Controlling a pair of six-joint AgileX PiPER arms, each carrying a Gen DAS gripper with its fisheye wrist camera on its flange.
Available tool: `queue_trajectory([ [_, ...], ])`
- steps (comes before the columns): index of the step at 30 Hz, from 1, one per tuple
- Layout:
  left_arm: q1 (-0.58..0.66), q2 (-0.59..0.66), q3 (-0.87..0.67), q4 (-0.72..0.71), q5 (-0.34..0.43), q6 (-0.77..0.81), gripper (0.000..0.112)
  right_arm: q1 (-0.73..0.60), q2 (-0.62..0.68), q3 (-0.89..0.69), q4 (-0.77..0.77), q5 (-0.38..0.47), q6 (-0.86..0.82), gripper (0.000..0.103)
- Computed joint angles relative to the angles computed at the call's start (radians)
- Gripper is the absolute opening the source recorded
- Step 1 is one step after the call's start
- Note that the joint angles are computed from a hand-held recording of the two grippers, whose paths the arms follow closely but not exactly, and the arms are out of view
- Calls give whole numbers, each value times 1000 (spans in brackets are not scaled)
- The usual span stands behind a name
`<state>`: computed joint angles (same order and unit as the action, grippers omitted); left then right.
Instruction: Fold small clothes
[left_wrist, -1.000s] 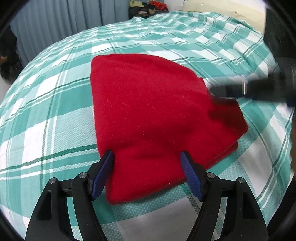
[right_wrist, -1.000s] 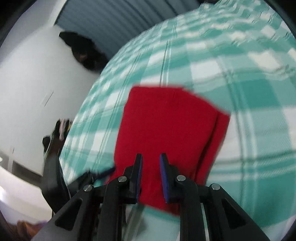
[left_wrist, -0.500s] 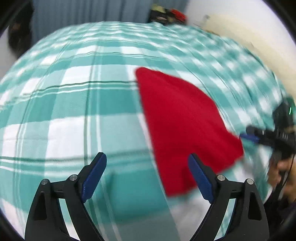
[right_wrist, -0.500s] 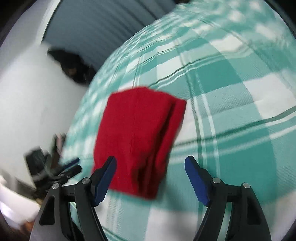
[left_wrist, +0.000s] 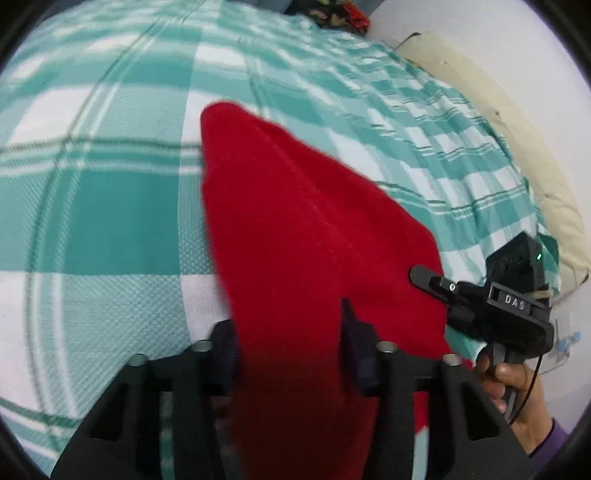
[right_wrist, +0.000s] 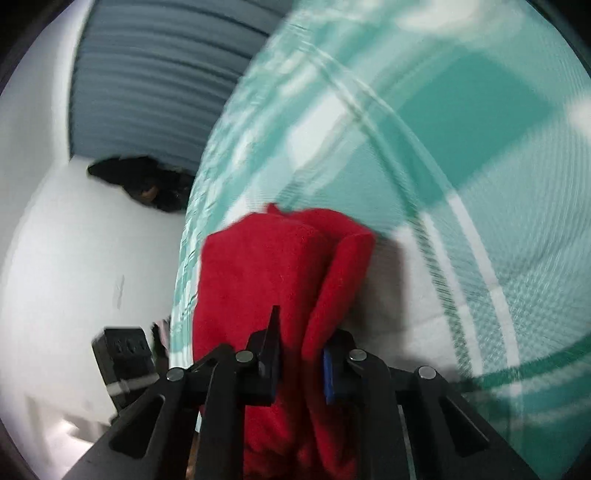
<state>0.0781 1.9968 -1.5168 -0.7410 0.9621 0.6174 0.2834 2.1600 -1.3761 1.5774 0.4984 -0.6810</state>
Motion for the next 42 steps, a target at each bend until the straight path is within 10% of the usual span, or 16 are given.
queue_trajectory([
  [13,90,-17,-319,133,172,-147,49,113,45,-470,-598,3,593,17],
  [16,27,16,-313,340,44,-240,82,112,147,-631,-898,99,847,34],
  [22,27,-197,115,546,-279,-248,87,164,-26,-380,-1480,110,1279,90],
  [27,55,-520,462,608,-429,-231,99,322,-231,-170,-1863,197,1530,96],
  [31,26,-726,563,777,-329,-402,101,532,-368,-43,-2069,304,1761,100],
  [37,196,-973,602,551,-75,-182,101,826,-415,-50,-2215,544,1976,101],
  [42,146,-1082,574,742,93,-330,101,979,-418,-123,-2222,697,2045,100],
])
